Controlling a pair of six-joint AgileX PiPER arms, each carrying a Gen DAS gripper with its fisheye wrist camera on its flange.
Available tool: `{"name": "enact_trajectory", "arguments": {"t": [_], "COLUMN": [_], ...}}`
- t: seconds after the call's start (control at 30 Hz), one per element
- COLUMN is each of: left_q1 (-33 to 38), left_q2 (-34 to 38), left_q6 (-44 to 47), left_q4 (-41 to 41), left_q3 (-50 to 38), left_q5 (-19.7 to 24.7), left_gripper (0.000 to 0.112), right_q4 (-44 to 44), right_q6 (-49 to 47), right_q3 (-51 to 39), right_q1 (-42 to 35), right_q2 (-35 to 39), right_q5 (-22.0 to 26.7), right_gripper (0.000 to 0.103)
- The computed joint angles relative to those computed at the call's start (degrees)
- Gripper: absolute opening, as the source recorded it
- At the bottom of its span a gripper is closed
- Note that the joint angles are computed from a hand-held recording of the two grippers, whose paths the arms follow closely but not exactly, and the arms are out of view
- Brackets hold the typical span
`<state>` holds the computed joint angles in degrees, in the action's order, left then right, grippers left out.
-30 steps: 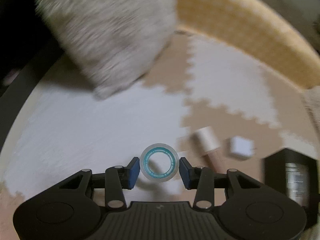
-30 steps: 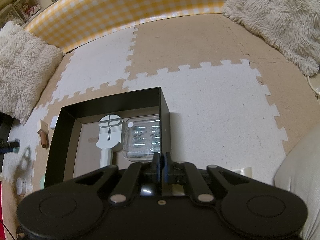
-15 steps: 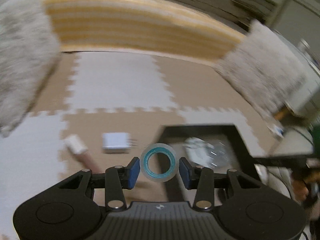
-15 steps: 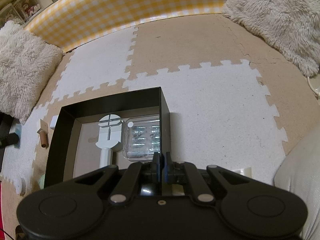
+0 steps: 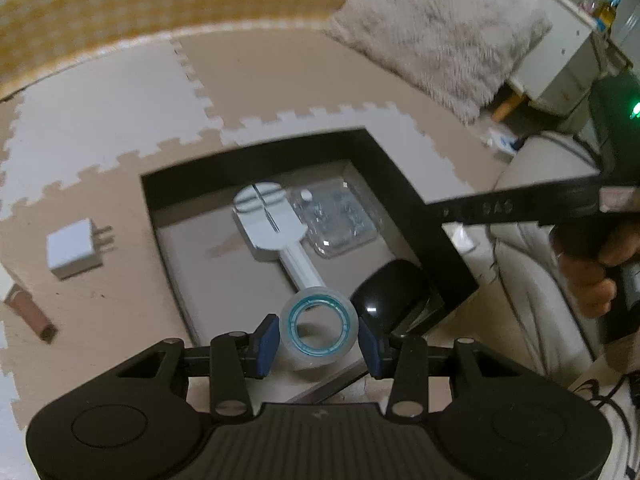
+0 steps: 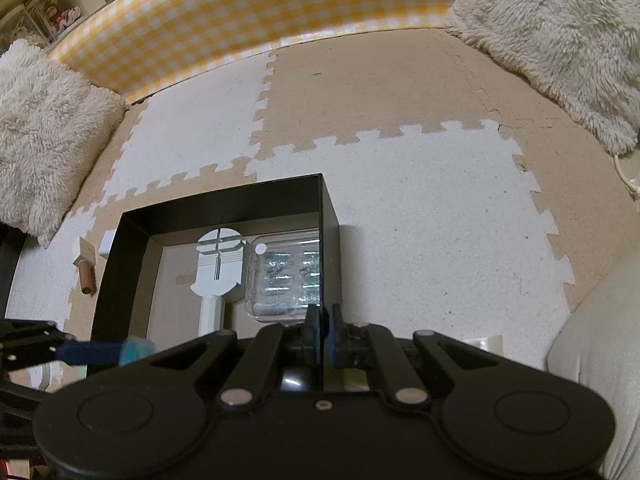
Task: Organize rigid objects
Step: 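Lift the tape roll with the left tool and carry it over the box, then lower the tape roll into the box beside the mouse, open left tool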
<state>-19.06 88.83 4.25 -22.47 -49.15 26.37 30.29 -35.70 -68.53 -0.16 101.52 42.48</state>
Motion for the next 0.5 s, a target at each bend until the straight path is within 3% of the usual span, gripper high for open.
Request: {"name": "enact_trajectory", "arguments": {"t": [0.5], "left_q1": [-2.12], "left_q2": [7.39], "left_q6": [0.65], "left_q4": [-0.74], "left_q3": [-3.76], "left_q5": [-0.34], "left_gripper": [0.045], "right_q4": [-0.17], "right_q6": [0.12], "right_q3": [-0.13], "right_q1": [0.07], "right_q2": [0.13], "right_q5": [-0.04], "right_gripper": [0.005]}}
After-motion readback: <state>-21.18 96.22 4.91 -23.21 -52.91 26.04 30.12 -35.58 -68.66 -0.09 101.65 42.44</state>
